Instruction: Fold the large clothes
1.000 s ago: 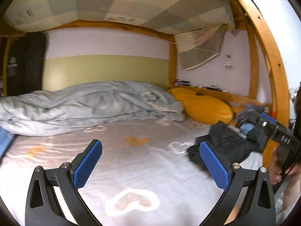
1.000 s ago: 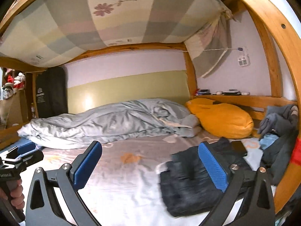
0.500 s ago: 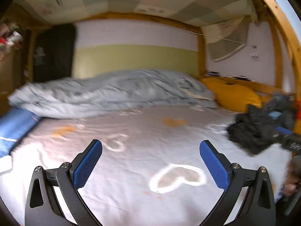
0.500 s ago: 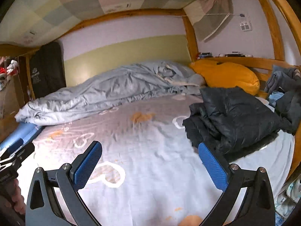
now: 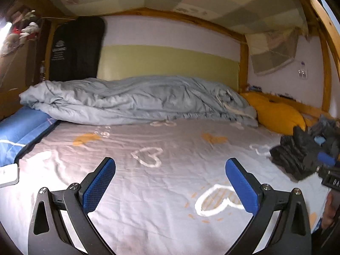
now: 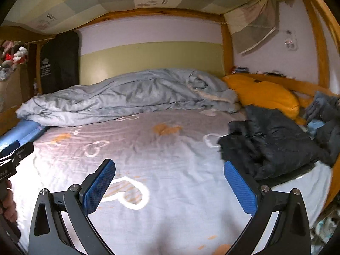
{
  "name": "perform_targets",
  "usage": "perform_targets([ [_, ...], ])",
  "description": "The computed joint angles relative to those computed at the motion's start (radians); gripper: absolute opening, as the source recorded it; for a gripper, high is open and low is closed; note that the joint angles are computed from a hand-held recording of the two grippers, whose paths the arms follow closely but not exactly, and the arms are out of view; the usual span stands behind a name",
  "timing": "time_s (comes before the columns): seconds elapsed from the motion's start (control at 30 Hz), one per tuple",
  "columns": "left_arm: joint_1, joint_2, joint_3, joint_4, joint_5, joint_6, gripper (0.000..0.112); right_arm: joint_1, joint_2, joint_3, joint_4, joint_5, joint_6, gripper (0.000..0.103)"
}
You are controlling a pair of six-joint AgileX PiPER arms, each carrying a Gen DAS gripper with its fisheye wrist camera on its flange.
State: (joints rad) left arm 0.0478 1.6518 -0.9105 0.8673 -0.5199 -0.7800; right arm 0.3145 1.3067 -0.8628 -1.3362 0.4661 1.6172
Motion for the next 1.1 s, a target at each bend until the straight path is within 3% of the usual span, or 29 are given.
perform_targets([
  [0.03,0.007,-0.006,0.014,-0.05,-0.022,0.046,0.103,-0.012,0.004,0.004,-0.006,-0.036,0.019,0.103],
  [0.1,0.014,-0.015,0.031,-0.106,-0.047,0.106,0.103,0.001,0.027,-0.001,-0.028,-0.016,0.051,0.103],
  [0.2,0.03,-0.013,0.019,-0.048,-0.048,0.056,0.103,-0.027,0.055,-0.024,0.016,-0.078,0.032,0.103],
  [0.27,0.037,-0.01,0.006,0.004,-0.041,0.007,0.103,-0.021,0.073,-0.037,0.008,-0.071,0.063,0.103],
  [0.37,0.043,-0.007,-0.008,0.055,-0.034,-0.04,0.103,0.075,0.104,-0.055,-0.097,0.128,0.129,0.103],
  [0.43,0.043,-0.007,-0.005,0.055,-0.04,-0.034,0.103,0.102,0.101,-0.044,-0.144,0.191,0.159,0.103],
  [0.63,0.012,-0.017,0.009,0.001,-0.023,0.049,0.103,0.048,0.081,-0.04,-0.08,0.122,0.132,0.103],
  [1.1,0.007,-0.012,0.001,0.029,-0.009,0.028,0.103,0.088,0.093,-0.044,-0.095,0.154,0.135,0.103],
])
